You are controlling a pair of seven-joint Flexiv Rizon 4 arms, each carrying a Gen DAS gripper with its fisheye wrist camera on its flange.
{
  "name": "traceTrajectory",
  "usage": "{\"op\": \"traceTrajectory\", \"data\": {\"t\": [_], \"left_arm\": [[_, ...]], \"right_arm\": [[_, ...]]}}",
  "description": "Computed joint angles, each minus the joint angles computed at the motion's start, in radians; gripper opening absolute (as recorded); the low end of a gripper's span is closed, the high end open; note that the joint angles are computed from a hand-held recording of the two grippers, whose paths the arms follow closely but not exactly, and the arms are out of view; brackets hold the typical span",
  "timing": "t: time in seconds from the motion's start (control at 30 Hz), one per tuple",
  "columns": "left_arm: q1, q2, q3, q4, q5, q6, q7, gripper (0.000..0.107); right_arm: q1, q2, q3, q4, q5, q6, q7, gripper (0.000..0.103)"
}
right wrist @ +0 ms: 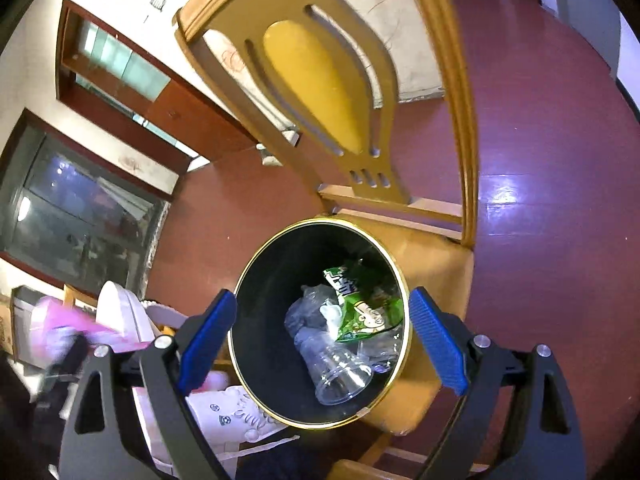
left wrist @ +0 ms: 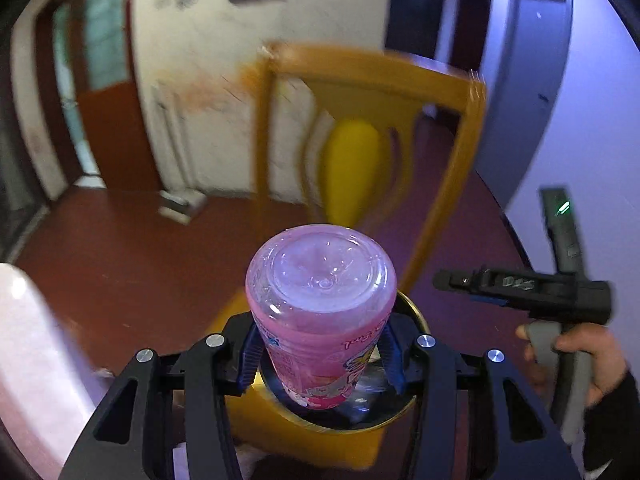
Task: Collect trash
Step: 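Lower the pink bottle into the black bin and open the left tool, then move both tools back over the table bottles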
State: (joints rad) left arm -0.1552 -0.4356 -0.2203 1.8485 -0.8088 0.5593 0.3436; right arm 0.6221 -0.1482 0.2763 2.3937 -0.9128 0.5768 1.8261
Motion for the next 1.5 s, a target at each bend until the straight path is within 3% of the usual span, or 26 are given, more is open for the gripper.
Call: {"op": "traceTrajectory", "data": {"t": [0.13, 0.17, 0.2, 0.33, 0.57, 0.73, 0.83, 0.97, 1.03, 1.13, 1.17, 1.27, 1.33, 1.4, 1.5], "left_arm": [[-0.079, -0.062, 0.004, 0.025, 0.118, 0.097, -0.058, 0.051], [-0.094, -0.084, 0.003, 0.012, 0.152, 0.101, -0.100, 0.066], [-0.098, -0.101, 0.004, -0.003, 0.182, 0.097, -0.136, 0.074], [-0.082, -0.115, -0.021, -0.017, 0.218, 0.087, -0.184, 0.083], [-0.009, -0.096, -0.044, -0.040, 0.154, 0.047, -0.118, 0.084], [0.051, -0.110, -0.027, -0.139, 0.075, 0.011, -0.130, 0.096], [0.101, -0.145, -0.012, -0.236, 0.021, 0.009, -0.188, 0.097], [0.170, -0.186, -0.009, -0.335, -0.052, 0.079, -0.212, 0.097], [0.208, -0.211, -0.010, -0.392, -0.083, 0.120, -0.233, 0.097], [0.263, -0.247, -0.009, -0.484, -0.092, 0.124, -0.304, 0.097], [0.281, -0.256, -0.007, -0.513, -0.094, 0.128, -0.330, 0.097], [0.337, -0.278, -0.003, -0.577, -0.095, 0.156, -0.378, 0.097], [0.373, -0.285, -0.004, -0.591, -0.110, 0.215, -0.384, 0.097], [0.406, -0.289, -0.005, -0.602, -0.123, 0.275, -0.391, 0.097], [0.453, -0.295, -0.002, -0.603, -0.135, 0.377, -0.409, 0.097]], "right_arm": [[0.013, -0.005, 0.006, 0.004, -0.013, -0.007, 0.045, 0.088], [0.014, -0.007, 0.006, 0.005, -0.016, -0.005, 0.050, 0.088], [0.016, -0.008, 0.006, 0.007, -0.018, -0.003, 0.060, 0.088], [0.019, 0.009, 0.014, 0.014, 0.001, -0.010, 0.063, 0.088], [0.001, 0.023, -0.002, -0.024, -0.041, -0.053, -0.036, 0.088], [-0.030, 0.004, -0.036, -0.090, -0.151, -0.063, -0.139, 0.088], [-0.061, -0.036, -0.075, -0.152, -0.259, -0.026, -0.201, 0.089], [-0.125, -0.128, -0.155, -0.289, -0.475, 0.122, -0.312, 0.089], [-0.154, -0.199, -0.196, -0.405, -0.577, 0.223, -0.397, 0.089], [-0.205, -0.305, -0.196, -0.583, -0.648, 0.328, -0.533, 0.089], [-0.185, -0.349, -0.241, -0.665, -0.649, 0.394, -0.609, 0.089], [-0.175, -0.472, -0.279, -0.881, -0.617, 0.519, -0.806, 0.089], [-0.145, -0.564, -0.328, -1.044, -0.556, 0.612, -0.974, 0.089], [-0.145, -0.657, -0.306, -1.198, -0.465, 0.639, -1.164, 0.089], [-0.059, -0.804, -0.382, -1.443, -0.074, 0.675, -1.632, 0.089]]}}
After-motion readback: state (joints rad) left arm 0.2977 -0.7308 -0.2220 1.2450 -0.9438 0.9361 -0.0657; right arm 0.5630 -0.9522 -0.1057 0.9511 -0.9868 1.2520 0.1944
